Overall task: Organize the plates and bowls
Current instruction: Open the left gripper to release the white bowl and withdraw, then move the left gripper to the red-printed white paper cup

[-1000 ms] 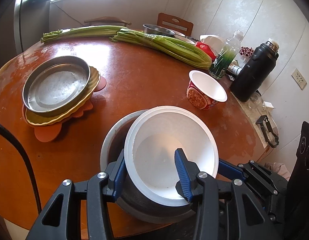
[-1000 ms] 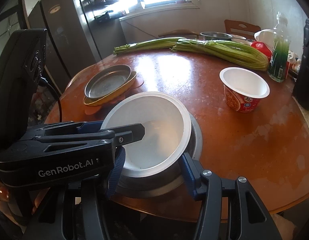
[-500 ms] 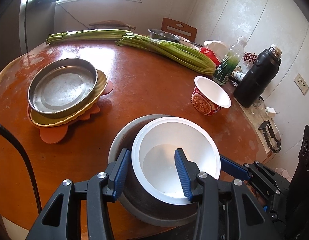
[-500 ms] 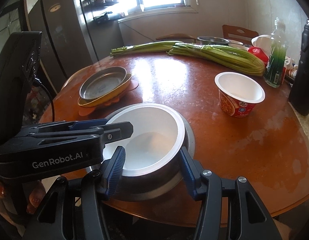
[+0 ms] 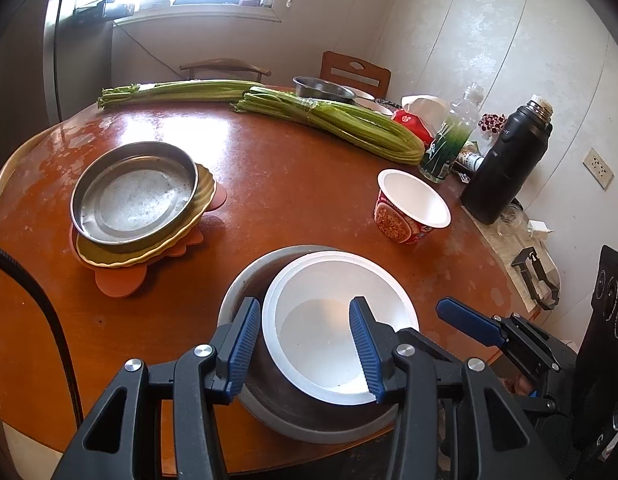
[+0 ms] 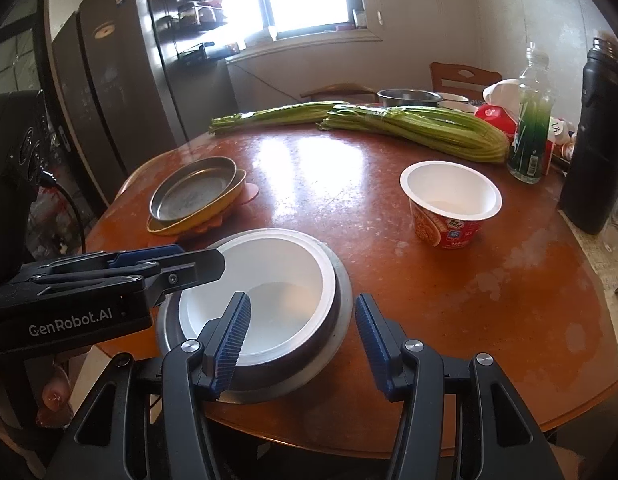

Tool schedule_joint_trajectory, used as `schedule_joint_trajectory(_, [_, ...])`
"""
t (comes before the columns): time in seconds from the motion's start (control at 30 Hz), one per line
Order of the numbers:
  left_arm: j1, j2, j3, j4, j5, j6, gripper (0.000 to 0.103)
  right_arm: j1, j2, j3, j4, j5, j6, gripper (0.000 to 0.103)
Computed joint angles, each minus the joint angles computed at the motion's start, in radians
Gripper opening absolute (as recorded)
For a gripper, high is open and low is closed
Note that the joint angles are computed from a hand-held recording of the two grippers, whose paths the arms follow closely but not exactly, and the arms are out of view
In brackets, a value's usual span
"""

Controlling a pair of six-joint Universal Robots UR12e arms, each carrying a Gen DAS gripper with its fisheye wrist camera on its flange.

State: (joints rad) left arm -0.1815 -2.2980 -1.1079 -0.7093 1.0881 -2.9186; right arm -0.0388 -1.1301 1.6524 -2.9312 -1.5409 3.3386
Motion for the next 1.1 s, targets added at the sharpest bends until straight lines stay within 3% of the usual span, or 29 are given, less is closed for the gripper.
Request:
schedule_joint_trajectory(0.5, [-0.037,-0.040,0.090,-0.022,-0.017,0.031,0.055,-0.029,-0.007,-0.006,-0.043,-0.124,0.024,0.057])
schedule_joint_trajectory(0.97, [-0.083,-0.162,0.331,-0.198,0.009,0.084,0.055,-0.054,0.018,-0.048,-0.020,-0.212,0.048,0.059])
schedule_joint_trajectory(1.1, [-0.095,-0.202,0.407,-0.250,0.027,0.091,0.055,-0.063,0.025,-0.061,-0.002,-0.205,0.048,0.060])
